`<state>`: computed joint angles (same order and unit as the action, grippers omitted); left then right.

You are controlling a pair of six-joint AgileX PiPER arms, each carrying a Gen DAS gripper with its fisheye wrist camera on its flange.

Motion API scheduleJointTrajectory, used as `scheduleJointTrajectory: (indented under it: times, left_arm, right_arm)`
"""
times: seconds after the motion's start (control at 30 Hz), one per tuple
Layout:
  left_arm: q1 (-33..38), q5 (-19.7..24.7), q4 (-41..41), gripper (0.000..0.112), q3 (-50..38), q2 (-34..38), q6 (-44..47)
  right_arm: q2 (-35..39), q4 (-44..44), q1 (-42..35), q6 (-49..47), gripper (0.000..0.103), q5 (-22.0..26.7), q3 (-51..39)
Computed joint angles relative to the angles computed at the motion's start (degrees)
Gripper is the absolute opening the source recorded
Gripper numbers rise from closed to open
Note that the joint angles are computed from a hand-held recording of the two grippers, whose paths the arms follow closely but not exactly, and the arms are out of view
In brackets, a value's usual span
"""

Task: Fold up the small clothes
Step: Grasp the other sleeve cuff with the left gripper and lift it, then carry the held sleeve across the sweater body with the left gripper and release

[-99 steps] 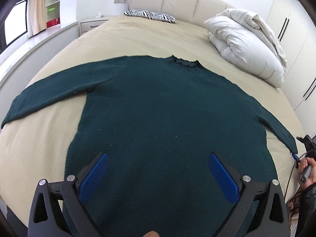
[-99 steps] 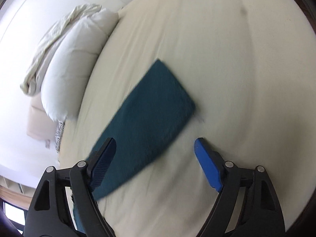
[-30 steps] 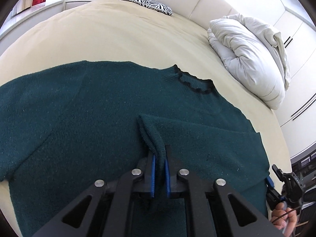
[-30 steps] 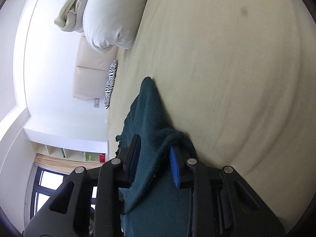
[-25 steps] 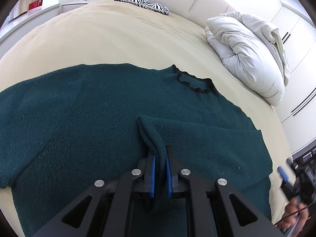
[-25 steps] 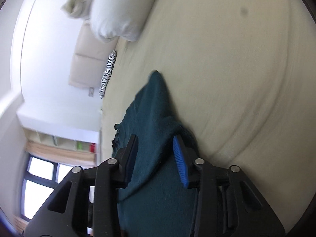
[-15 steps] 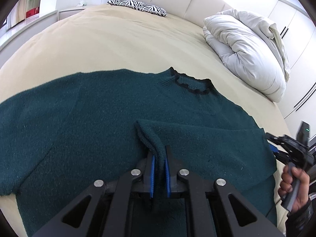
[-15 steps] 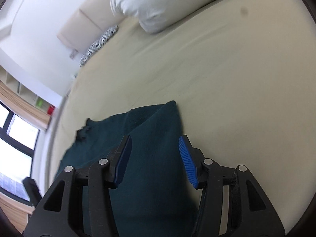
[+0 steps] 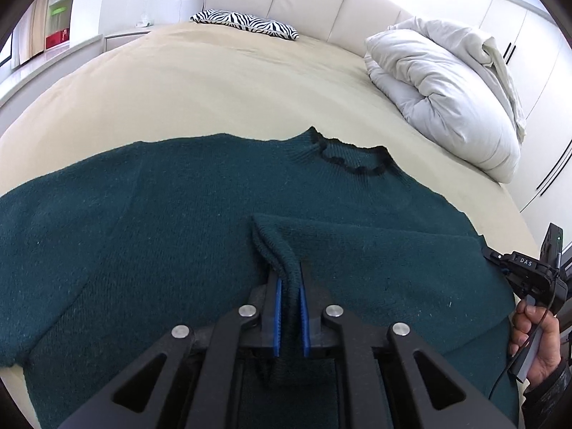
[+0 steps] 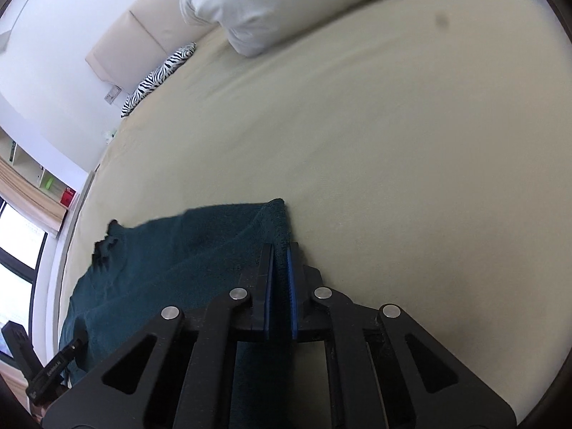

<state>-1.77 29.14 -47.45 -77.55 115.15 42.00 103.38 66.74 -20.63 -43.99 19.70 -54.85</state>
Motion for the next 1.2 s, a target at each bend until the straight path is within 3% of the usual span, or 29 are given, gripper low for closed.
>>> scheduleJointTrajectory:
  times: [0.1,0.2,0.27,0.33,0.4,0.5,0.57,0.6,0.7,0.77,0.9,0.97,1.07,1.13,1.2]
  left_arm:
    - [0.55,0.52,-1.66,0.012,0.32,-0.11,1.28]
    - [1.28,1.13,-4.64,0.013,0.98,0.04,3.3]
    - [1.72,1.24,-6.34,0.014,1.61,0.1,5.03]
    - [1.81,1.55,-7.01,0.014,1.54,0.23,5.41]
    - [2.61,3.07,-8.36,0.014,1.18,0.63,6.23]
    - [4.66,7.19,-9.47,0.016,0.31,0.98,6.13]
    - [6.26,8.9,-8.19,0.021,0.25,-0.17,4.54]
    - [7.37,9.03,-7.5,0.029,1.24,-1.71,3.87]
    - [12.41,8.77,-8.63,0.055,7.12,-8.3,6.74]
    - [17.76,11.15,-10.07,0.058,10.33,-11.61,8.93]
    - [33.14,18.87,-12.47,0.058,14.25,-14.41,11.78]
    - [42.5,23.37,-13.4,0.06,13.82,-13.11,11.14]
    - [53.3,28.89,-15.36,0.069,10.71,-8.77,8.75]
    - [57.88,30.47,-16.31,0.079,7.74,-5.28,5.98]
    - [61.37,33.11,-18.91,0.079,4.94,-1.43,3.83]
  right_arm:
    - [-0.03,8.2,-2.07,-9.09,0.007,2.18,1.54]
    - [-4.03,-1.56,-1.11,1.29,0.018,-0.56,3.18]
    - [-10.72,-4.42,-0.01,4.39,0.018,-2.41,7.29]
    - [-17.4,-2.45,2.31,1.04,0.018,-3.03,11.85]
    - [-20.75,-8.38,6.22,4.86,0.018,-5.01,14.6]
    - [-15.36,-11.98,8.93,5.35,0.016,-7.84,16.0]
    - [-16.24,-7.46,5.09,3.17,0.015,-4.16,16.48]
    - [-17.12,-8.61,3.99,5.52,0.015,-3.03,16.49]
    - [-23.39,-23.52,5.33,21.62,0.022,-8.24,19.91]
    - [-29.78,-33.97,5.13,32.9,0.025,-6.38,21.56]
    - [-43.67,-44.17,7.69,46.4,0.037,-0.62,24.25]
    - [-48.81,-51.61,13.45,56.49,0.047,1.43,24.57]
    - [-53.61,-62.81,25.85,73.28,0.054,3.33,24.82]
    - [-54.13,-70.18,34.39,84.74,0.058,3.55,24.6]
    - [-53.19,-77.74,42.64,96.19,0.059,2.63,24.27]
